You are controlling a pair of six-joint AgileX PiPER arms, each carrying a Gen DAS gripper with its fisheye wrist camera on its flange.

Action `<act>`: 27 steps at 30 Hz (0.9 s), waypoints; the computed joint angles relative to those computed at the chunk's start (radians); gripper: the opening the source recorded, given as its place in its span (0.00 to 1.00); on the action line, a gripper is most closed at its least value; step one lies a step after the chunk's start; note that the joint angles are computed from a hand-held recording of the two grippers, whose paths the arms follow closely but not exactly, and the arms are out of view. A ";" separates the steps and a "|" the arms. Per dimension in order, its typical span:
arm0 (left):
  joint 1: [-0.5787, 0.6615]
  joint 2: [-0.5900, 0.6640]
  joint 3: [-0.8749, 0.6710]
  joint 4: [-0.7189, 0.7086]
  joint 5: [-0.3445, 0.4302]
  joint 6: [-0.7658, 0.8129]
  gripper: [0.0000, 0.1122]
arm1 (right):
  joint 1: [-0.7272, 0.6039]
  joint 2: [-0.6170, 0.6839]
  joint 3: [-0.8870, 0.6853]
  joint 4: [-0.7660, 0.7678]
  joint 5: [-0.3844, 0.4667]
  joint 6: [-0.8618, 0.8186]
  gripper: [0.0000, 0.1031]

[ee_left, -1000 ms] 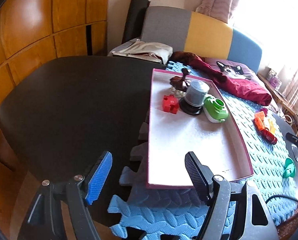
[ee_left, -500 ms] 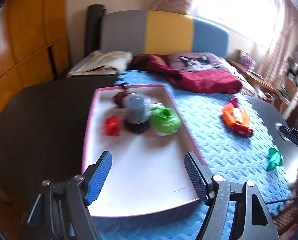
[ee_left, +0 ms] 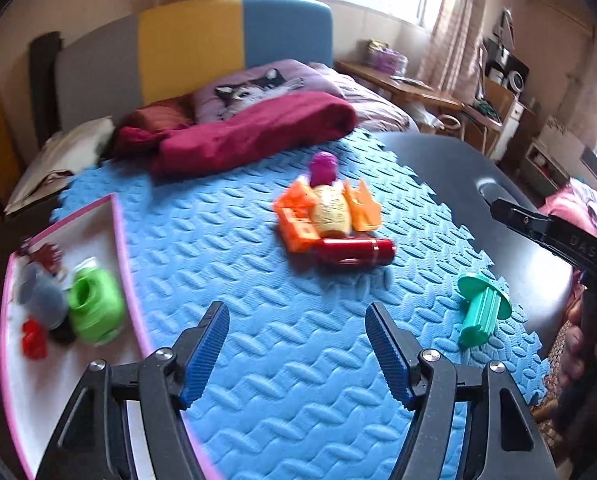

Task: Organize rigid objects
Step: 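Move both tools from the tray back toward the toy pile, then grasp the red cylinder with the left gripper while the right gripper grasps the teal toy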

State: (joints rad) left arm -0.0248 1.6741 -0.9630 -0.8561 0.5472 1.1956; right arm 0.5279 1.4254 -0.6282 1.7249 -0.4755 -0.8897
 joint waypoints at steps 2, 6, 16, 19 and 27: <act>-0.062 0.043 -0.035 0.019 -0.018 -0.048 0.66 | -0.003 -0.003 0.002 -0.010 0.008 0.007 0.43; -0.159 0.118 -0.091 0.065 -0.088 -0.124 0.80 | -0.016 -0.006 0.007 -0.036 0.035 0.027 0.43; -0.287 0.271 -0.233 0.287 -0.144 -0.395 0.80 | -0.057 -0.029 0.042 -0.151 0.091 0.170 0.43; -0.301 0.305 -0.266 0.328 -0.151 -0.450 0.67 | -0.058 -0.021 0.032 -0.143 0.098 0.150 0.43; -0.228 0.238 -0.133 0.091 -0.180 -0.178 0.67 | -0.061 -0.022 0.037 -0.147 0.095 0.165 0.43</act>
State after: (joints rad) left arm -0.2528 1.9125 -1.0964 -0.7654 0.3676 1.0172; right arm 0.4668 1.4030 -0.5911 1.5776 -0.3805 -0.7247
